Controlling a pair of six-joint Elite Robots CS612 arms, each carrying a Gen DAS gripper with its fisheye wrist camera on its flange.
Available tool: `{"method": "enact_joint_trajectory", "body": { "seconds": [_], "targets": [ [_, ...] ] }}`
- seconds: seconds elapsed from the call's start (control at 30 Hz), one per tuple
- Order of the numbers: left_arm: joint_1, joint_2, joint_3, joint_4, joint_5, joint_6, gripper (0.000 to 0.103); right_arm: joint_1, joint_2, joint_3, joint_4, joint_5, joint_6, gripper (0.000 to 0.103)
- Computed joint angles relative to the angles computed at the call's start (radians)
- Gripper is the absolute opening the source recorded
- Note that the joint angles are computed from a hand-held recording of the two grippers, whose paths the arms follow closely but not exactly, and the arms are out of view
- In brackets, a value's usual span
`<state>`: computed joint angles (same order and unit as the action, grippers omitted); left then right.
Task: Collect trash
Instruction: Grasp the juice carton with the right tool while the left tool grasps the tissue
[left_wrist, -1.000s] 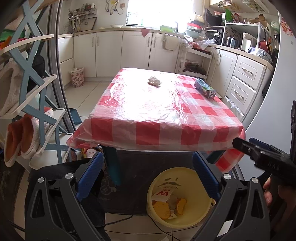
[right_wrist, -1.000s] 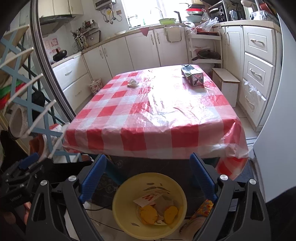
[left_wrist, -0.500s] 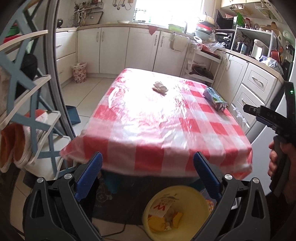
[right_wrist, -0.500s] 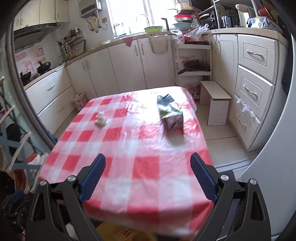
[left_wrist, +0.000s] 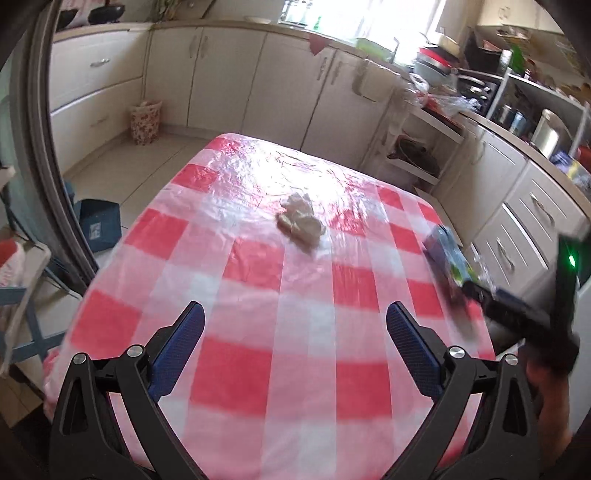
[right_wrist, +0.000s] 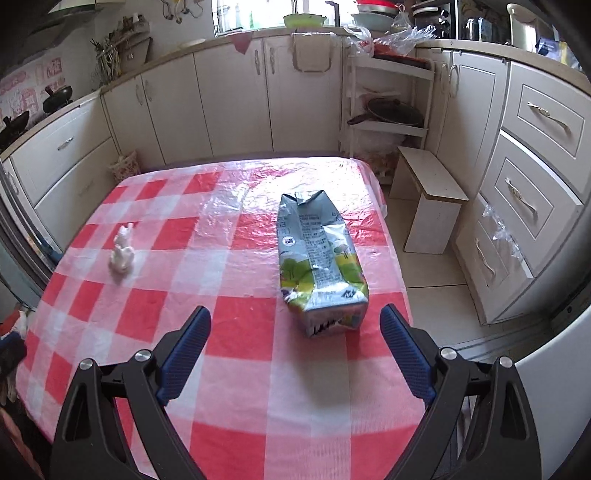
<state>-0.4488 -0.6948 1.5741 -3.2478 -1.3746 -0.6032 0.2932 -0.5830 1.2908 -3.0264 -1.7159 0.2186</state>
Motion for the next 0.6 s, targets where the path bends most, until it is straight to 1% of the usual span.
{"method": "enact_joint_trajectory", "body": {
  "seconds": [0.1,0.27,0.37,0.47,0.5,0.53,0.57,0.6],
  "targets": [
    [0.012,0.054,-0.11,0.068,0.007,-0.012,0.095,-0.004,0.017,-0.034,0.028,-0.004,-0.019,0.089],
    [0.02,0.146,-0.305,0.199,0.034,0.044,0.095,-0.019,0.026,-0.055,0.062,0.035,0.004,0.089],
    [0.025,0.189,-0.398,0.289,0.043,0.039,0.095,-0.023,0.033,-0.069,0.078,0.055,0.008,0.089],
    [0.028,0.22,-0.459,0.356,0.054,0.046,0.093,-0.023,0.04,-0.084,0.096,0.064,0.005,0.089],
    [0.031,0.227,-0.468,0.363,0.041,0.058,0.082,-0.023,0.043,-0.088,0.1,0.065,0.0,0.089],
    [0.034,0.23,-0.475,0.375,0.022,0.07,0.064,-0.021,0.045,-0.092,0.104,0.061,-0.004,0.089],
    [0.034,0.231,-0.475,0.385,0.008,0.079,0.055,-0.021,0.046,-0.094,0.108,0.059,-0.007,0.089],
    [0.035,0.233,-0.475,0.394,-0.002,0.094,0.039,-0.021,0.048,-0.096,0.11,0.059,-0.009,0.089]
  ]
}}
